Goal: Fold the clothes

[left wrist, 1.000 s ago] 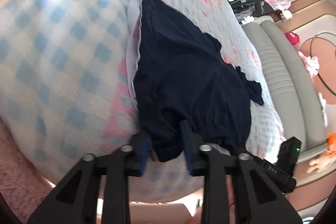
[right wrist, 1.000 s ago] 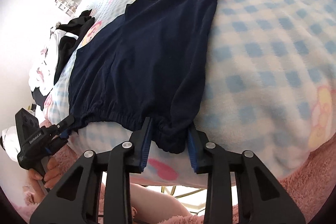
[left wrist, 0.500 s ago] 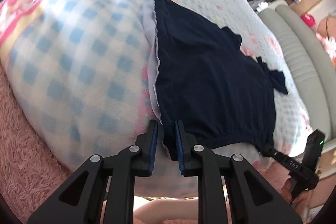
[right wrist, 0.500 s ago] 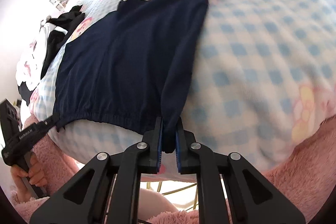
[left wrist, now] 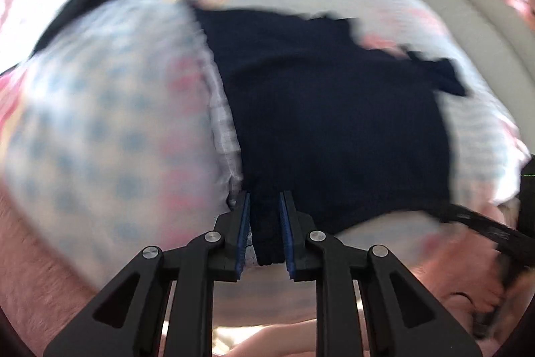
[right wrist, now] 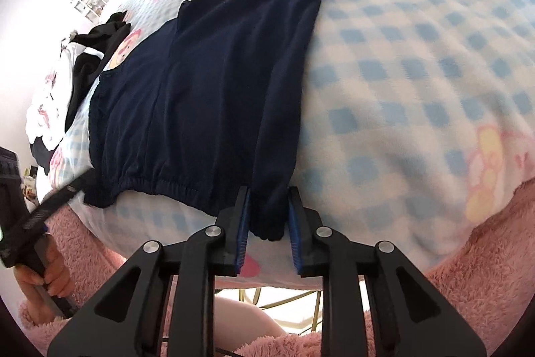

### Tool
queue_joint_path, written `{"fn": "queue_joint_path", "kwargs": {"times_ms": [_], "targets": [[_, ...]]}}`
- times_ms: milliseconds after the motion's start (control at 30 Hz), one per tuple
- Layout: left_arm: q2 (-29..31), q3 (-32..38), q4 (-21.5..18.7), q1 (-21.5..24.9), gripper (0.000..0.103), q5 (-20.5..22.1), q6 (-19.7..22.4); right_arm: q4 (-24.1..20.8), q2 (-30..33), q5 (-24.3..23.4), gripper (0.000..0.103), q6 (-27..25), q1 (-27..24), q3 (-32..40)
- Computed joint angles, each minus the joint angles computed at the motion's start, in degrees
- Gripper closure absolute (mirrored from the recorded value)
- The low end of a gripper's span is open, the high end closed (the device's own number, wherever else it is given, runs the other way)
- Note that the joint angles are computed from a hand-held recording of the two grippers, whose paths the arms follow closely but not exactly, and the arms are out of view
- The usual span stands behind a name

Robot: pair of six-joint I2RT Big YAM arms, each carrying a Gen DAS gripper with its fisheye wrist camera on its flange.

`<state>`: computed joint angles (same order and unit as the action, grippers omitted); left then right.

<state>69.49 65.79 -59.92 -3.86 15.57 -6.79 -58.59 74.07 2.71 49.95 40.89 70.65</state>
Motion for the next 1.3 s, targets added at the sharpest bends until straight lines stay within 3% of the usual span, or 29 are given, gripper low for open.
{"fn": "queue_joint_path", "kwargs": {"times_ms": [167, 233, 300, 367, 433, 600, 733, 800, 900, 1033, 1167, 1233, 1300], "targets": [[-1.53, -1.14, 0.13, 7.33, 0.081, 4.77, -3.97, 0.65, -0.94, -1.42, 0.082, 0.11, -0.63, -0.82], [-3.20, -1.47, 2.31, 8.06, 0.081, 5.05, -3.78, 0.57, -0.39, -1.21, 0.082, -0.94, -0.32, 0.05], [-4.02, -1.23, 4.08, 8.28, 0.079, 8.05, -2.26, 0.56, -0.07, -0.68, 0.078, -1.97, -0.01, 0.77], [-4.09, -1.26, 4.19, 7.35, 0.071, 12.71, -0.24, 0.34, -0.03, -0.50, 0.078, -2.21, 0.07, 1.09], [-4.00, -1.22, 4.24, 6.35, 0.070, 17.33, 1.83, -0.11, -0.04, -0.37, 0.078, -2.10, -0.04, 1.11], [0.10, 0.33, 1.74, -1.29, 0.070, 21.49, 6.98, -1.04, -0.56, 0.25, 0.081, -0.27, 0.08, 0.23], [2.32, 1.74, -2.04, -5.00, 0.070, 16.31, 10.15, -0.11, -0.75, 0.71, 0.087, -1.83, 0.21, 0.56], [2.54, 1.42, -3.59, -4.16, 0.071, 16.02, 11.30, 0.22, 0.56, 0.62, 0.090, -4.35, 0.22, 2.86], [2.36, 1.06, -5.12, -1.31, 0.070, 19.98, 11.38, 1.09, 3.22, 0.31, 0.091, -8.48, 0.57, 7.64], [1.64, -0.29, -5.21, 1.38, 0.070, 24.34, 10.20, 5.24, 9.10, -4.33, 0.091, -13.73, 1.39, 14.72], [0.04, -0.86, -5.17, 6.08, 0.069, 27.85, 9.41, 6.20, 15.41, -11.69, 0.088, -13.64, 2.43, 18.85], [-0.06, -0.61, -4.72, 9.00, 0.069, 30.65, 8.05, 8.58, 14.36, -13.66, 0.084, -12.44, 2.90, 17.03], [1.25, -0.02, -6.00, 12.04, 0.060, 36.25, 7.44, 10.30, 12.51, -14.13, 0.077, -11.29, 3.08, 14.87]]}}
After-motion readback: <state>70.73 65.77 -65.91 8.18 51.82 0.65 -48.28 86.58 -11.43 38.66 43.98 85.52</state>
